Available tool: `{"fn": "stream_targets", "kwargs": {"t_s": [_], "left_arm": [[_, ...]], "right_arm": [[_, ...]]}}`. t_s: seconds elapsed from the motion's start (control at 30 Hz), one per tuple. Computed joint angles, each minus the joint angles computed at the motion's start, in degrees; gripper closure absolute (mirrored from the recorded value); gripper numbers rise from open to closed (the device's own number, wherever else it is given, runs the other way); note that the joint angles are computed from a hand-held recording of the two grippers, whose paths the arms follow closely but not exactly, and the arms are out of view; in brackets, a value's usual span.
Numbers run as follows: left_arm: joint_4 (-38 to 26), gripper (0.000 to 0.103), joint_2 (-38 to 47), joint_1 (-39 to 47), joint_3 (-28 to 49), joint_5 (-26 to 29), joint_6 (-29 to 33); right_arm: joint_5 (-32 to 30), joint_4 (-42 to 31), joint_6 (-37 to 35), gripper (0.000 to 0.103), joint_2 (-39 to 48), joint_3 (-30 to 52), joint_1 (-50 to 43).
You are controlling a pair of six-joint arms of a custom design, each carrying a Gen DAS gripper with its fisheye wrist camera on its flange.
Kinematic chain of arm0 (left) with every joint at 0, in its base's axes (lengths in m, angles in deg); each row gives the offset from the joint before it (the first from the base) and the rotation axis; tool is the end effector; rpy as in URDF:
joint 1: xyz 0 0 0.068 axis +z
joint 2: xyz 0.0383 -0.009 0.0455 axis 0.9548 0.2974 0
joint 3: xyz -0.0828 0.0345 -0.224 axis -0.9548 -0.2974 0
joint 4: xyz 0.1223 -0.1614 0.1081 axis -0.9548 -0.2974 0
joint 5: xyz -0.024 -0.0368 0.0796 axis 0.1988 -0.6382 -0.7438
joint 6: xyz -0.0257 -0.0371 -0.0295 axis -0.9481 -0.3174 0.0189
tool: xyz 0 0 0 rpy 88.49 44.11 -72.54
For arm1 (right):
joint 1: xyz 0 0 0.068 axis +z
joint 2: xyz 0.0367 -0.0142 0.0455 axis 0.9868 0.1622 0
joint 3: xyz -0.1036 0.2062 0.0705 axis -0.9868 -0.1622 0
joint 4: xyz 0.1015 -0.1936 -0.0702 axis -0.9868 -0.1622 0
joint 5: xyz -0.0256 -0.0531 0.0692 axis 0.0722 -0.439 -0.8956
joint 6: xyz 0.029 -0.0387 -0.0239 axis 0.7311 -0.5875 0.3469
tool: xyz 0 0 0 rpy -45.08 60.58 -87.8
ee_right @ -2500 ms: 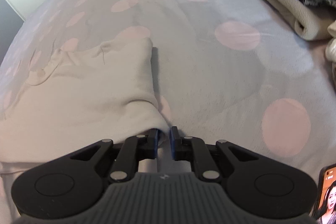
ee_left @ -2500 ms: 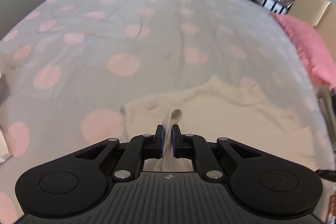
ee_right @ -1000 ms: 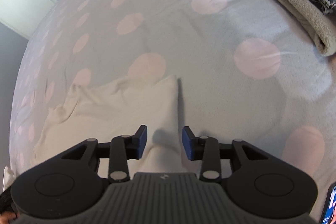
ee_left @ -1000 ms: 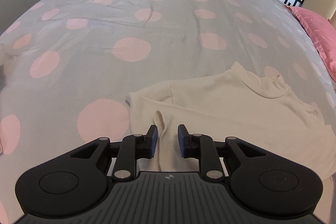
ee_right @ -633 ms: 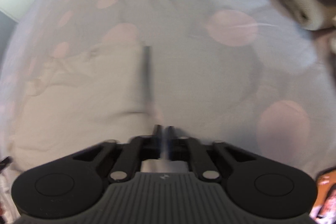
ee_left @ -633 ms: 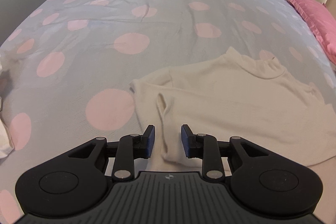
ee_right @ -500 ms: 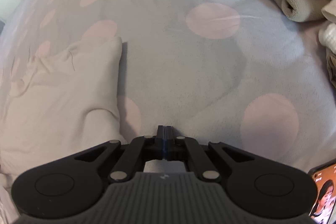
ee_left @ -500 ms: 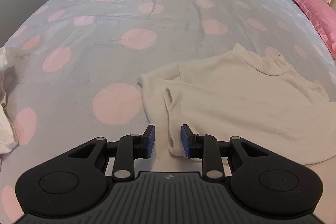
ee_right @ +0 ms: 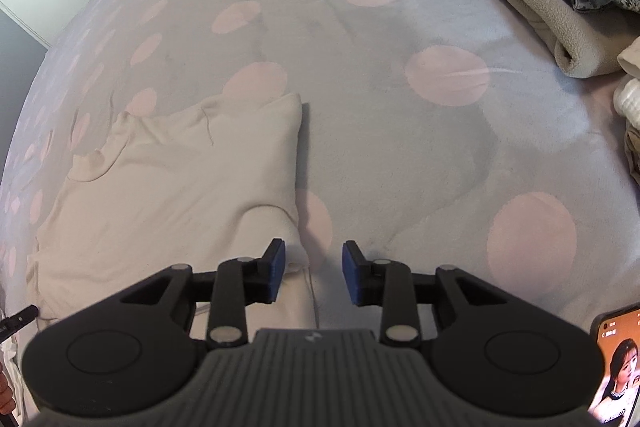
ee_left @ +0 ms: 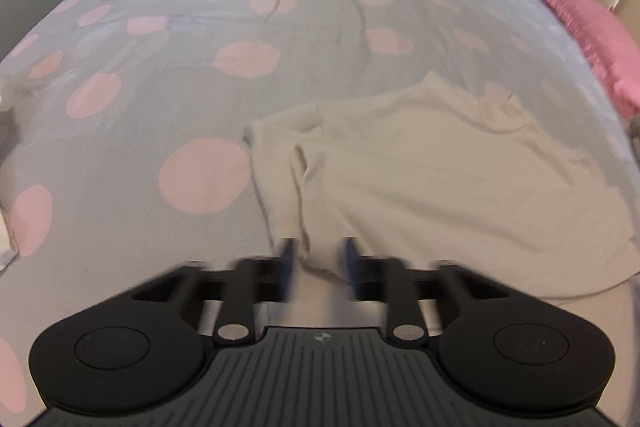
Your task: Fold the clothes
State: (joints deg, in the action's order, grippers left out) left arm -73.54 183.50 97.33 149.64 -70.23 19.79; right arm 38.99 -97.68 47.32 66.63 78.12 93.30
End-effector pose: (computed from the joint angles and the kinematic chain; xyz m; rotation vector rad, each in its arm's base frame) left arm 0.3267 0.1375 0.2191 0.0706 2.6216 -0.1482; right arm 0.2633 0.0589 0.2215 0.6926 2.5617 0.3291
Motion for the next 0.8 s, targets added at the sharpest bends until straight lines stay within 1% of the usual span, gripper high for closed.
{"fn": "stream_targets", "kwargs": {"t_s": [0.03, 0.13, 0.2, 0.33, 0.37, 0.43, 0.57, 0.67, 0.73, 0.8], "left_arm": [[0.0, 0.099, -0.3, 0.3, -0.1, 0.4, -0.1], [-2.1, 0.101, -0.5, 1.9, 1.6, 3.0, 0.2], [-3.4, 0.101, -0.2, 2.7, 2.9, 3.3, -0.2], [-7.2, 0.101, 2.3, 2.1, 5.9, -0.6, 0.4], [-7.1, 0.101, 2.4, 1.6, 5.6, -2.1, 0.7], [-4.7, 0.101, 1.5, 0.7, 2.7, -4.4, 2.0], [-4.0, 0.100, 0.5, 0.5, 1.5, -4.7, 2.4], [-4.4, 0.097, 0.0, 1.2, 1.8, -3.6, 2.0], [-4.6, 0.084, -0.5, 1.6, 2.3, -3.2, 0.9], [-4.2, 0.079, -1.1, 1.6, 2.5, -3.0, -0.1]], "right_arm": [[-0.1, 1.2, 0.3, 0.068, -0.8, -0.9, 0.1], [-0.3, 5.1, 1.0, 0.068, -3.1, -3.7, 0.3], [0.4, 5.8, 1.2, 0.068, -2.1, -3.6, 0.8], [-0.3, 4.8, 1.2, 0.068, 2.8, -1.6, 0.5], [-0.1, 4.8, 1.1, 0.069, 4.0, -1.5, 0.5], [0.8, 4.7, 0.6, 0.069, 5.7, -1.6, 0.5], [0.2, 4.2, 0.3, 0.070, 4.5, -2.0, -0.4], [-0.6, 4.4, 1.7, 0.069, 1.7, -2.0, -1.7], [-1.0, 5.7, 2.6, 0.069, 1.0, -1.4, -2.0], [-1.2, 6.8, 2.8, 0.069, 2.0, 0.0, -1.6]]}}
